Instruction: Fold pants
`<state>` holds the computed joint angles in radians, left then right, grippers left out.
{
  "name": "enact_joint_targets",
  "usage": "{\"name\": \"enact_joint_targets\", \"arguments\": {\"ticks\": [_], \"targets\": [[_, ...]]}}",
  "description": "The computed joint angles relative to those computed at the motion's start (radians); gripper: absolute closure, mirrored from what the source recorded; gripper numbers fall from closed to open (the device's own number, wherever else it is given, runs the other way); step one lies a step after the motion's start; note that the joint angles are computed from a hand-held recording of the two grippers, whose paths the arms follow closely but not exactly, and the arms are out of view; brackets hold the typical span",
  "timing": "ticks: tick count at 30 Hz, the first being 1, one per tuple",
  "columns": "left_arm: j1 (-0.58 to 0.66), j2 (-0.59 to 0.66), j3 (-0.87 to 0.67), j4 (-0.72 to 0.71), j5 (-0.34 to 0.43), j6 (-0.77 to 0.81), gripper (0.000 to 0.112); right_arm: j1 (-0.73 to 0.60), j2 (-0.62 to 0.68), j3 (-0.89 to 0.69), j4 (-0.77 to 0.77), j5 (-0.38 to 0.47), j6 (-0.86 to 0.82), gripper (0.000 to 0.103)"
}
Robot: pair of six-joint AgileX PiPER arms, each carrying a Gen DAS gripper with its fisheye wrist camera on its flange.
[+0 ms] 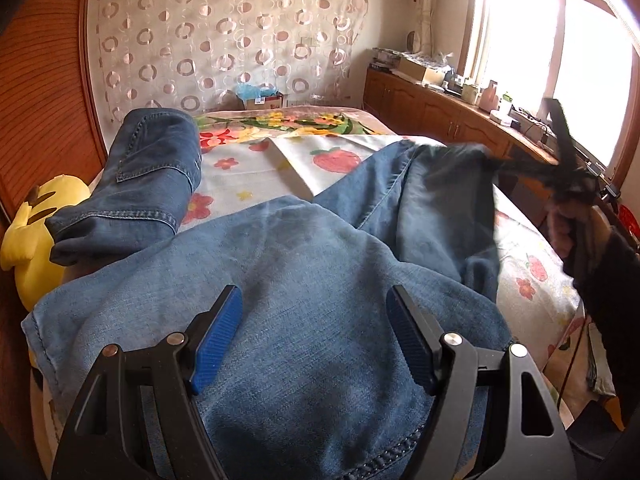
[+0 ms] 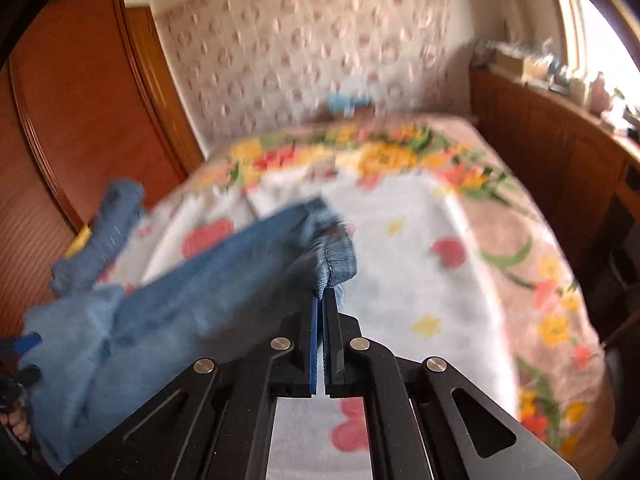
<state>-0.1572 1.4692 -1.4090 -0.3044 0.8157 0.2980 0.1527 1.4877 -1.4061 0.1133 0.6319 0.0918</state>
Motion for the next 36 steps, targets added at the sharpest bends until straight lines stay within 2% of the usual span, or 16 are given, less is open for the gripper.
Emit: {"name": "enact_joint_targets", "arguments": {"ticks": [4,10,16,20,21,25,29,36], "targets": [[0.002,-0.004,0.010,-0.004,-0.008,0.006,0.037,-0.085,-0.119,0.089,0.011,-0.012,-0.033,0.102],[-0.003,0.002,0.017,-0.001,-0.012,-0.002,0.037,-0.154,-0.092,0.150,0.009,0.034,-0.071,0.102],[-0.015,-0.003,0.015,0.011,-0.001,-0.009,0.037,-0.189,-0.055,0.151,0.047,0.030,-0.105,0.102],[-0.026,-0.001,0.016,0.014,-0.005,-0.017,0.037,-0.177,-0.029,0.112,0.025,0.033,-0.078,0.102],[-0.025,0.001,0.013,0.014,-0.003,-0.017,0.037,-0.140,-0.028,0.085,0.008,0.046,-0.044,0.102],[-0.028,0.000,0.013,0.017,-0.005,-0.020,0.037,-0.083,-0.082,0.107,0.007,0.012,-0.009,0.102],[-0.035,-0.005,0.014,0.019,-0.012,-0.021,0.037,-0.046,-0.134,0.095,0.036,0.000,-0.042,0.102],[-0.029,-0.032,0.009,0.014,-0.008,-0.012,0.037,0.082,-0.177,0.006,0.034,0.035,-0.068,0.102]]}}
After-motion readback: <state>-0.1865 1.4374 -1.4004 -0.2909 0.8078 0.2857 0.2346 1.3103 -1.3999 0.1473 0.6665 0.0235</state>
